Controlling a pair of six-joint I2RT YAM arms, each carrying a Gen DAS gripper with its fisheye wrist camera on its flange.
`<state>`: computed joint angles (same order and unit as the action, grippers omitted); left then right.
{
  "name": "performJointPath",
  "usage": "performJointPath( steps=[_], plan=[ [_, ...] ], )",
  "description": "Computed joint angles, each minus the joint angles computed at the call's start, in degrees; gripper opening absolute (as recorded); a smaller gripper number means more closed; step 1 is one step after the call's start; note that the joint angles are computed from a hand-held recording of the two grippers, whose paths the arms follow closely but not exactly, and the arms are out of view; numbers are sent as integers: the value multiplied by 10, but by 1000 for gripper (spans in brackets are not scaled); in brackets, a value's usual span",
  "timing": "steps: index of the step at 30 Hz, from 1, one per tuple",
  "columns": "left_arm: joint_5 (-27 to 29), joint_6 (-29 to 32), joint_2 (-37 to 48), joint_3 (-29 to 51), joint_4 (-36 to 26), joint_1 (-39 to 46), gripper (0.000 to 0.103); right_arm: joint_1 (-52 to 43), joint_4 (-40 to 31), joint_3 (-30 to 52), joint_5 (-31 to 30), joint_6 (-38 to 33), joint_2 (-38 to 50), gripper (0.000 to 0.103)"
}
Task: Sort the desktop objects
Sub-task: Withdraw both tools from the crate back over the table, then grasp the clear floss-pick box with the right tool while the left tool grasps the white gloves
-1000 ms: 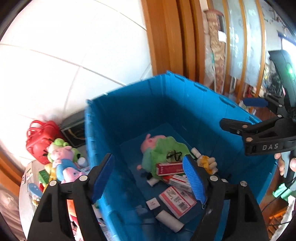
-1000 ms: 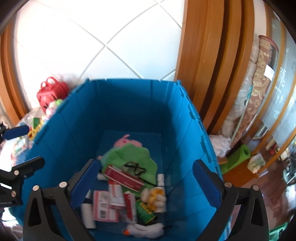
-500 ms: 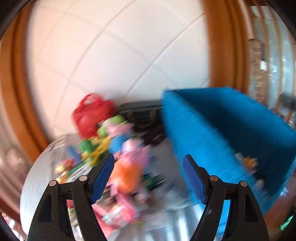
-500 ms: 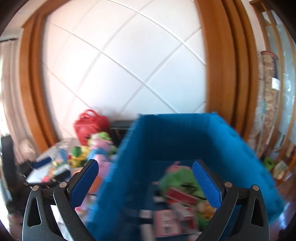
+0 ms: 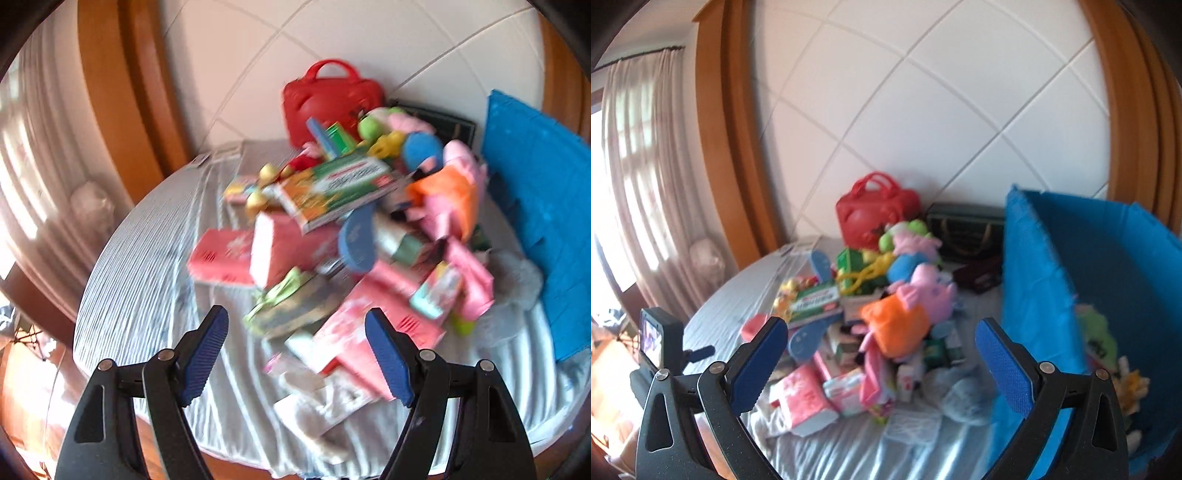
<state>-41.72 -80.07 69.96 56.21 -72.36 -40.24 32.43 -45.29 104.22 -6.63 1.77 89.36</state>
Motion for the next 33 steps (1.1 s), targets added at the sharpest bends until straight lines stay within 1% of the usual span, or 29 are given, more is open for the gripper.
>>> performJointPath(
  steps=[2, 3, 5, 8, 11, 13, 17, 20, 23, 26, 28, 29, 30, 31, 33],
  plan=[
    [20, -22, -23, -55, 8, -8, 76, 20, 16, -37, 12, 8, 12, 103],
    [32, -21, -27, -75, 23, -7, 76, 24, 20, -52, 15, 12, 18, 103],
    [59, -20, -33, -116, 62, -5, 76, 34, 24, -93, 27, 24, 29, 103],
    [91, -42, -26, -162, 115, -3, 76, 30, 40, -143, 31, 31, 49, 103],
    [116, -54, -3, -200, 181, -4, 76, 25, 74, -200, 65, 34, 69, 103],
    [130, -55, 15, -214, 219, -12, 76, 20, 83, -221, 69, 32, 75, 103],
    [138, -67, 31, -228, 270, -34, 76, 9, 91, -245, 56, 17, 100, 103],
    [153, -41, 72, -226, 304, -20, 76, -3, 93, -251, 49, 14, 119, 103],
    [164, -20, 113, -214, 320, -4, 76, -15, 96, -248, 45, 12, 142, 103],
    [158, -24, 126, -214, 333, -6, 77, -19, 99, -242, 58, 0, 166, 103],
    [150, -37, 128, -217, 336, -9, 85, -21, 100, -235, 57, -7, 181, 103],
    [150, -48, 133, -219, 334, -6, 98, -21, 96, -227, 56, -9, 193, 103],
    [157, -58, 131, -226, 337, 1, 103, -22, 89, -215, 53, -8, 208, 103],
    [166, -57, 109, -248, 361, 8, 103, -23, 87, -211, 51, -5, 215, 103],
    [177, -55, 100, -250, 356, 14, 103, -25, 86, -205, 44, 2, 228, 103]
  ],
)
